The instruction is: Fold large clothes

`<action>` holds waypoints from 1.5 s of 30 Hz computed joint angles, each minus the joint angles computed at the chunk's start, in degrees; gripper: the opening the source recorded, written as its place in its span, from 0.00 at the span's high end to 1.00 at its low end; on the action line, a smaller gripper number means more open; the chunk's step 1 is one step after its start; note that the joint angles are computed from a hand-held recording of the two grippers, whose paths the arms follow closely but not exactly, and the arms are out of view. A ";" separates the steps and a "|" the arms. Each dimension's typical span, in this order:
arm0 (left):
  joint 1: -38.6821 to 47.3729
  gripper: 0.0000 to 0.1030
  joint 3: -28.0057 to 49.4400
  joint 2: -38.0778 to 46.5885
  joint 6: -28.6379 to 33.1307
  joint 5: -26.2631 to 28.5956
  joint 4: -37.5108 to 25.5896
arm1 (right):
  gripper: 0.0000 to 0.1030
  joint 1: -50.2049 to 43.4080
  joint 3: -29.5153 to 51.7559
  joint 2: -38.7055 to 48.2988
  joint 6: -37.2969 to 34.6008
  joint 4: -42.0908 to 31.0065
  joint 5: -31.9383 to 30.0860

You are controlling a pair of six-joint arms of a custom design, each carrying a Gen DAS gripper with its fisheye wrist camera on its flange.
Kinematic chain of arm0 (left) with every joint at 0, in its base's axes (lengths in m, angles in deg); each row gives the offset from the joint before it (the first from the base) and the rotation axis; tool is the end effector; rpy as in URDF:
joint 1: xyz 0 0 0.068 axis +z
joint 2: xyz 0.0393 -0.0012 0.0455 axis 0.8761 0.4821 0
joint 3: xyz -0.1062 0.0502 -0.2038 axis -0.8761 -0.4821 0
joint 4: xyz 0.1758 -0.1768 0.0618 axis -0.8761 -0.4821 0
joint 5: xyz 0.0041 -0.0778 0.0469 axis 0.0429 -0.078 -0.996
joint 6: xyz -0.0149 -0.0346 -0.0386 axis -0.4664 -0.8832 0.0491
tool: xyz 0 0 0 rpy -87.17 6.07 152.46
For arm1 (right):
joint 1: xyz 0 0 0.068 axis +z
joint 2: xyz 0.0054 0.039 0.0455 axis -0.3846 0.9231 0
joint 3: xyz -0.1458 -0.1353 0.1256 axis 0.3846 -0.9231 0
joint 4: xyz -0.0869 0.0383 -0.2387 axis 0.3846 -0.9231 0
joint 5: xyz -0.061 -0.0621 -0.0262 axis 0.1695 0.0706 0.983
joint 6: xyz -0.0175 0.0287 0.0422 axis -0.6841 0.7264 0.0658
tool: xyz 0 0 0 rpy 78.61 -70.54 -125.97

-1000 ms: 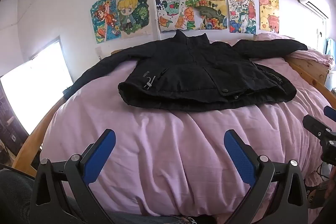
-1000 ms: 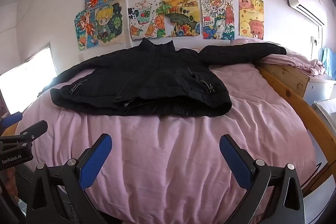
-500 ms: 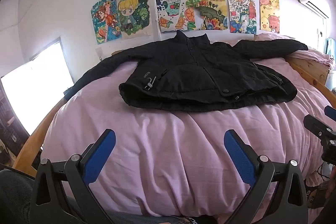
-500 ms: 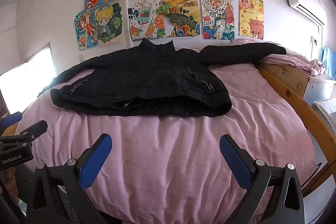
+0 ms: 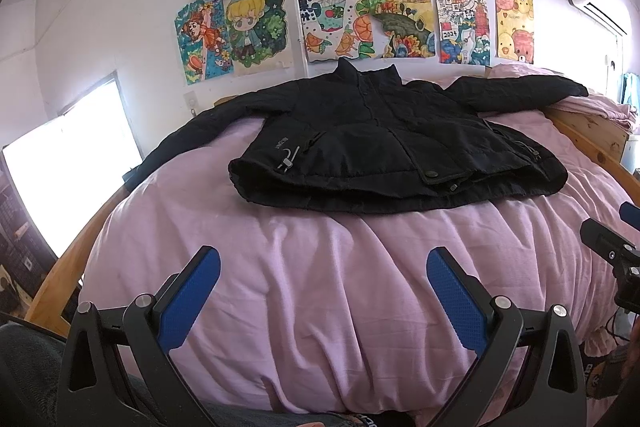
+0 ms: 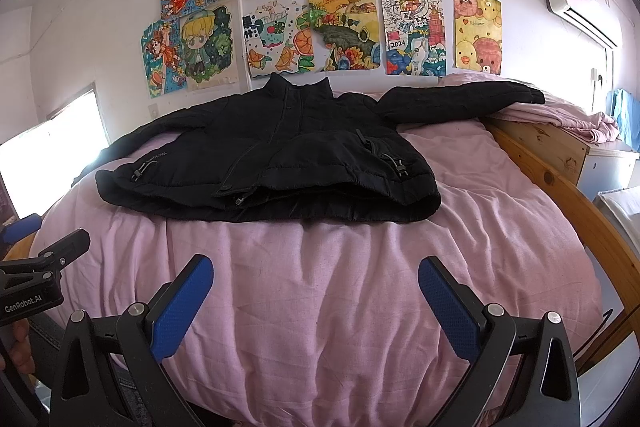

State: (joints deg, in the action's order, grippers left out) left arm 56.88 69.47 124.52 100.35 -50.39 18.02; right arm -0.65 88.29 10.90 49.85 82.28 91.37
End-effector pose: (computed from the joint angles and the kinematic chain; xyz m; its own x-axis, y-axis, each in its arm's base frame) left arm 0.1860 -0.0180 0.0885 -0.4806 0.2462 -0.8417 0.2728 0.9541 0.1233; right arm 0.1635 0.0513 0.1011 -0.4606 0.1692 -0.8714 0.1290 0.9840 0.1228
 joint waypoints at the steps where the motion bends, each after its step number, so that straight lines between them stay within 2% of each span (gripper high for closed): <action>1: -0.04 0.01 0.05 0.10 -0.04 -0.03 0.05 | 0.00 -0.04 -0.01 0.00 0.03 0.01 -0.07; 4: 1.92 0.01 0.48 1.82 1.01 1.64 1.26 | 0.00 -0.08 -0.02 -0.02 0.01 0.01 -0.10; 45: 1.68 0.01 -0.01 1.05 0.89 1.48 1.16 | 0.00 -0.18 0.15 -1.22 0.11 -1.22 -0.30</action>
